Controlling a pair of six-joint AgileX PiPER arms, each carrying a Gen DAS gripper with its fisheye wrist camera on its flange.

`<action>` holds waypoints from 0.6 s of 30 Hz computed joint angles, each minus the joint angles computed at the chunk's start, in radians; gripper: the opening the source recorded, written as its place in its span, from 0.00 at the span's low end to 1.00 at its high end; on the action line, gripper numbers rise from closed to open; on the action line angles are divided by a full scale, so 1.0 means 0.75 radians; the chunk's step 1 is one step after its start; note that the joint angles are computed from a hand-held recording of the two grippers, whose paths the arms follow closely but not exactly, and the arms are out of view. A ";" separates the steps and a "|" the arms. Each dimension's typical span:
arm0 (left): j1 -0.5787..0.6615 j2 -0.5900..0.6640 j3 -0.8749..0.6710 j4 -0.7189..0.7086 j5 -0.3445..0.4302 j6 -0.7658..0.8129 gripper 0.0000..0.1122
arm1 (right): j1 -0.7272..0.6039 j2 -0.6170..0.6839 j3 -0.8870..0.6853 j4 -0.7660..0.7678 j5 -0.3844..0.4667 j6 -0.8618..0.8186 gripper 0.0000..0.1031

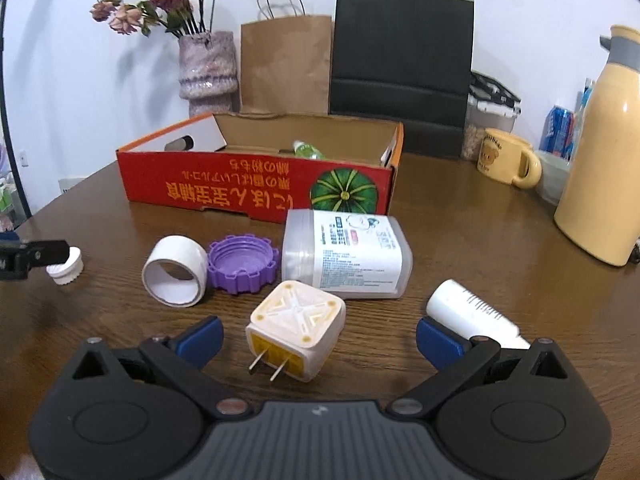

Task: Organize rigid objects
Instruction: 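Grasp the white plug adapter with the right tool while the left tool grasps the white round lid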

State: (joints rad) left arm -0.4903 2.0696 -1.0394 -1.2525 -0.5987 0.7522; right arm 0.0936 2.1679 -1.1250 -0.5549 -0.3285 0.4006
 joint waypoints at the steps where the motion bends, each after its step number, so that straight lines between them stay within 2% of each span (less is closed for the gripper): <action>1: 0.001 0.006 -0.006 -0.008 0.001 0.005 0.92 | 0.001 0.012 -0.020 -0.037 0.013 0.044 0.94; 4: 0.010 0.016 -0.013 0.002 0.019 -0.011 0.92 | 0.011 0.042 -0.067 -0.090 0.042 0.111 0.85; 6: 0.011 0.023 -0.019 -0.009 0.018 -0.003 0.92 | 0.018 0.058 -0.081 -0.092 0.053 0.122 0.69; 8: 0.011 0.025 -0.020 -0.009 0.017 -0.007 0.92 | 0.009 0.059 -0.061 -0.098 0.005 0.124 0.52; 12: 0.007 0.033 -0.025 -0.026 0.010 0.003 0.92 | 0.005 0.047 -0.029 -0.069 -0.030 0.087 0.52; 18: 0.008 0.045 -0.040 -0.061 0.005 0.029 0.92 | -0.018 0.022 0.043 0.068 -0.154 -0.015 0.51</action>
